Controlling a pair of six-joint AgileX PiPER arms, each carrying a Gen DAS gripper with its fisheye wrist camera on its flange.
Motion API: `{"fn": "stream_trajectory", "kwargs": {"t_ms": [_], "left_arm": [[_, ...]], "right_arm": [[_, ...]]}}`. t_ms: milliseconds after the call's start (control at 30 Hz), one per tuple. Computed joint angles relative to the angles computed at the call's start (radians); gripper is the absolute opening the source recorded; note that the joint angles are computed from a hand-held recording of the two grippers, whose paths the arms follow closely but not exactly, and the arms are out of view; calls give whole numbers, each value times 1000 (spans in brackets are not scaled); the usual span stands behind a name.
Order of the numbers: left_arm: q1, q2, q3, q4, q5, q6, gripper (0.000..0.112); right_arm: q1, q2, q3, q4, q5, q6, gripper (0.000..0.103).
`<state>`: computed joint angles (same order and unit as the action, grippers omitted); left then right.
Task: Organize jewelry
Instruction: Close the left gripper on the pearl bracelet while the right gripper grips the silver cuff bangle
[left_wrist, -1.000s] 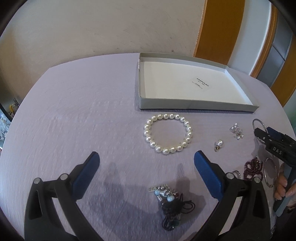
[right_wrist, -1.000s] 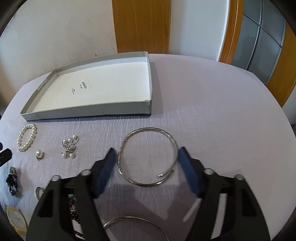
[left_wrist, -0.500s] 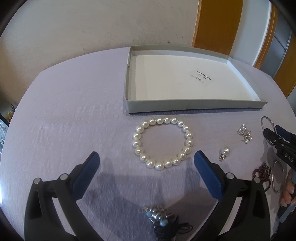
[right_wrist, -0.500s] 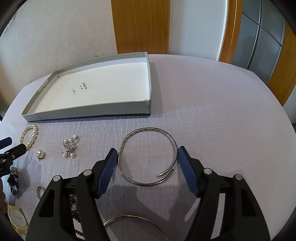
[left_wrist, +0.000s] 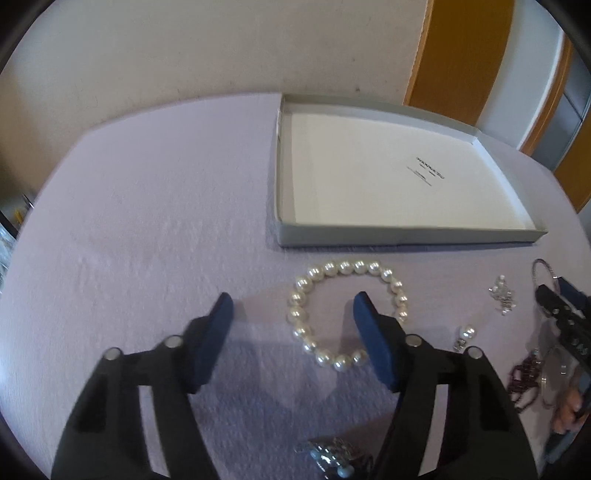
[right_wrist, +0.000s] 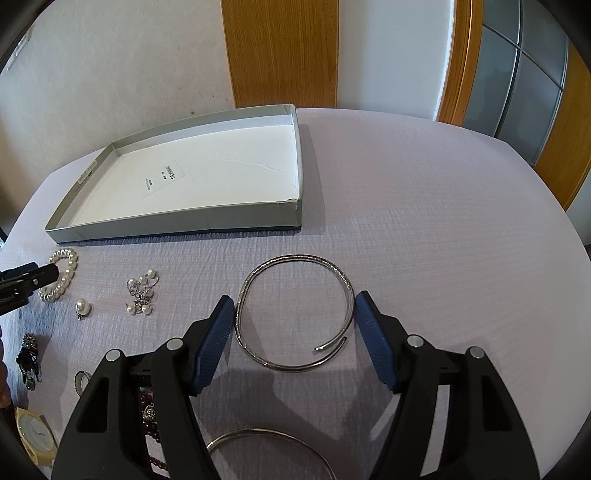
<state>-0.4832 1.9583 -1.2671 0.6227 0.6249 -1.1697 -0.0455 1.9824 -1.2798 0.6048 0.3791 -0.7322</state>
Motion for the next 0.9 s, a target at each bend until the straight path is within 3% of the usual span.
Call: {"fn": "stream_trajectory", "kwargs": {"t_ms": [100,267,300,900], "left_arm": [[-14,7,-4,38,6,-25,51],[-25,4,1,57,-5,-42,13],[-26,3,3,60,-8,-43,10],[-46,-129,106,108,-47,-124,9]], "right_arm": [[-1,0,0,-2,0,1,69],[4,0,-1,-12,-1,11,69],[3,0,-2,-11,0,10,69],[-15,-16,9,58,24,-48,69]]}}
